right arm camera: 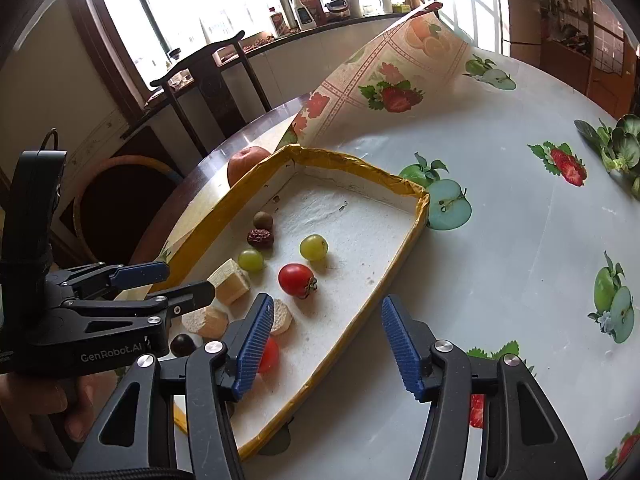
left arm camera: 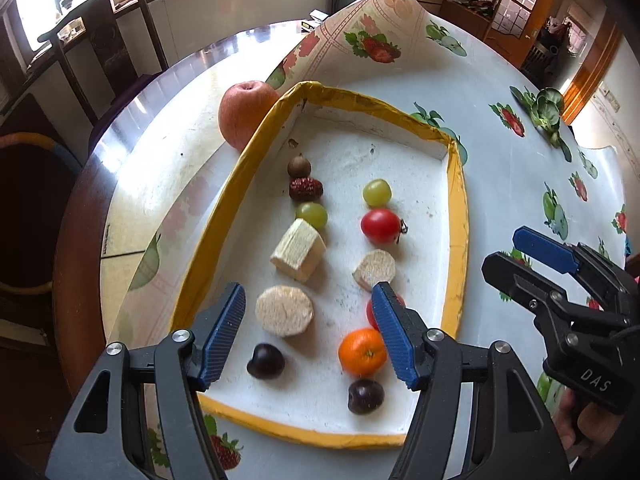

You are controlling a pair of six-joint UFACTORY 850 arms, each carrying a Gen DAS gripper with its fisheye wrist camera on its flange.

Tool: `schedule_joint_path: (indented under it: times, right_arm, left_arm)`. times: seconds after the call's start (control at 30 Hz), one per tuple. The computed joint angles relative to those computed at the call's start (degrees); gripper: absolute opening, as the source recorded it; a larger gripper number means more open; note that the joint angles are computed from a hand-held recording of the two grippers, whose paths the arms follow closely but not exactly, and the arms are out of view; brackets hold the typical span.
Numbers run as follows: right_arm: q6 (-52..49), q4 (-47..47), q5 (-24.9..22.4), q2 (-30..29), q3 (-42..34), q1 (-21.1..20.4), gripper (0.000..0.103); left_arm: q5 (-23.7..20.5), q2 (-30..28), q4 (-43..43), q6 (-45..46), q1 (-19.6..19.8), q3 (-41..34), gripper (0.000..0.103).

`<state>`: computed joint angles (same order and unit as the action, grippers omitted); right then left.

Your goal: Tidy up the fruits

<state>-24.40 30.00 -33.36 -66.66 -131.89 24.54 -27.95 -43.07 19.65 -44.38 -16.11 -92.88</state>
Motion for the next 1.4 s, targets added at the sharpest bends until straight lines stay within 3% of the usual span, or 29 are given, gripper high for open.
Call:
schedule_joint_path:
  times: [0.1,0.33,0.43,0.73,0.83,1.4]
  right_arm:
    - [-7.59,5.19,2.08,4.67,7.94,-0.06,0.063]
    - [-19.31,9.3,2.19,10.5,18.22,0.39,0.068]
    - [-20.99,7.88,2.17,12.23,20.9,0.93,0.068]
    - [-30.97,11.74,4.2,17.37,28.5,1.54,0.068]
    - [-36.21,13.29,7.36,19.39,31.66,2.12,0.068]
    - [-38.29,10.44,10.13,19.14,31.46,4.53,0.073]
  left_arm:
    - [0.45,2.16,0.91,-1.23,-0.87,3.44,0.065]
    - [1.97,7.36,6.29,-5.03,-2.9,10.84,0.066]
    - [1.84,9.22,9.55,-6.96,-3.95,13.56,0.071]
    - [2.79,13.85,15.78,-13.77,-5.68,20.39,0.072]
    - [1.45,14.38,19.73,-17.07,-6.56,21.08,0.078]
    - [-0.2,15.61,27.84,-23.6,-7.78,22.49,0.078]
